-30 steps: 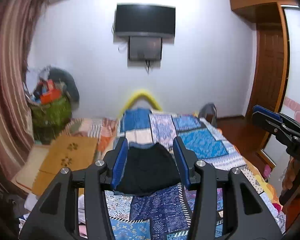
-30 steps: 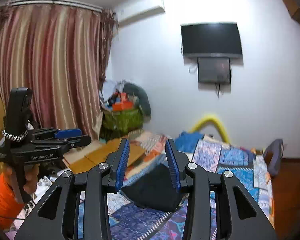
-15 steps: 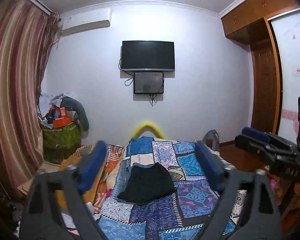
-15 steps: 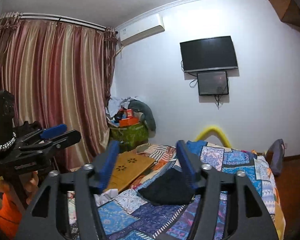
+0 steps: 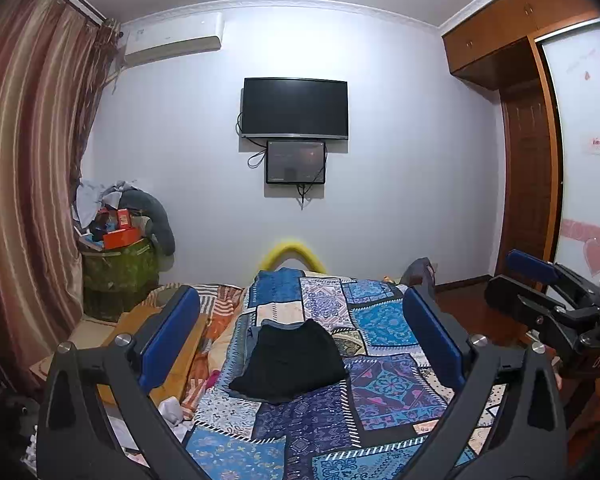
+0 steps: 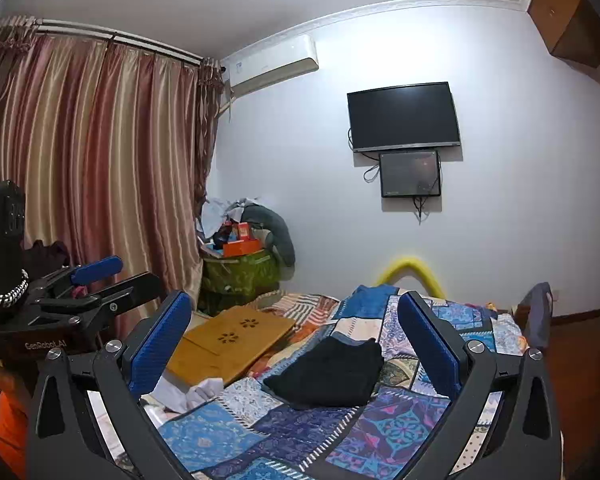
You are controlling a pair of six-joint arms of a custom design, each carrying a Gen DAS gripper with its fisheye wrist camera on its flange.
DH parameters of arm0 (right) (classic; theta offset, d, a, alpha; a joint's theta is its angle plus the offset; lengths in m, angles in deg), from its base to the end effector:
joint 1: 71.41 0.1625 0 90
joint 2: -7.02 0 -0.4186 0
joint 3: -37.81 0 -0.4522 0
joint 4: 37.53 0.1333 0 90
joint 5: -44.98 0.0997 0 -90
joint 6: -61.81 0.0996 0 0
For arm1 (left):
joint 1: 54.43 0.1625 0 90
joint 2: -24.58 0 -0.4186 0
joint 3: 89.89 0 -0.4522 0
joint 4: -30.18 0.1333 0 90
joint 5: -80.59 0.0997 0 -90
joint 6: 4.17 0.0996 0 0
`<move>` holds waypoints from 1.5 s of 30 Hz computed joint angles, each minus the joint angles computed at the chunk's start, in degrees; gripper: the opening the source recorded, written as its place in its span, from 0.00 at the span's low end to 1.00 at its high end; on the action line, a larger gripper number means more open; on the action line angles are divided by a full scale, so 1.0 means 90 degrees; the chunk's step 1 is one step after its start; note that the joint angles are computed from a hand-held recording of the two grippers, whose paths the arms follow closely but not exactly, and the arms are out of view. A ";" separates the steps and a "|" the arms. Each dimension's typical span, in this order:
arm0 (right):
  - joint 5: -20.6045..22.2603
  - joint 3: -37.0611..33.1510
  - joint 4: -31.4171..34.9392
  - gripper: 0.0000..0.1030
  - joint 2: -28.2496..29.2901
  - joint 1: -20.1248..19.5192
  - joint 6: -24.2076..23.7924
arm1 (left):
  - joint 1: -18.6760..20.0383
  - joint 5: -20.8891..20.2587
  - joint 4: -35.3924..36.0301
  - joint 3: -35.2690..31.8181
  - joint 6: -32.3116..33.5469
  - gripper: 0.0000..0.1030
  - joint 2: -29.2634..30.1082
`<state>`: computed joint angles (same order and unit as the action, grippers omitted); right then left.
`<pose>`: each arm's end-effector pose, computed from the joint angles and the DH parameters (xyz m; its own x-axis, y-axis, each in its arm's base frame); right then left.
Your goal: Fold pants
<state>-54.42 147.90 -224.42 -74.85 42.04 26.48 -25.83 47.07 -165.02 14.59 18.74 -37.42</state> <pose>0.3403 -0.4905 0.4202 -0.7041 -0.3994 0.5871 -0.6765 0.1259 -0.7256 -0.4448 -0.4889 0.2901 -0.6861 0.2053 -0.6980 0.7268 0.1514 -0.6699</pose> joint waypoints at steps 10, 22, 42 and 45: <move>-0.0039 0.0068 0.0030 1.00 -0.0040 -0.0013 0.0026 | 0.0055 0.0033 0.0001 0.0010 0.0012 1.00 0.0090; -0.0217 0.0028 0.0142 1.00 -0.0057 0.0039 0.0072 | 0.0129 -0.0102 0.0322 0.0068 -0.0263 1.00 0.0004; -0.0292 0.0064 0.0182 1.00 -0.0147 0.0003 0.0164 | 0.0174 -0.0249 0.0454 0.0041 -0.0364 1.00 -0.0010; -0.0280 0.0058 0.0195 1.00 -0.0153 -0.0006 0.0192 | 0.0181 -0.0283 0.0468 0.0042 -0.0353 1.00 -0.0005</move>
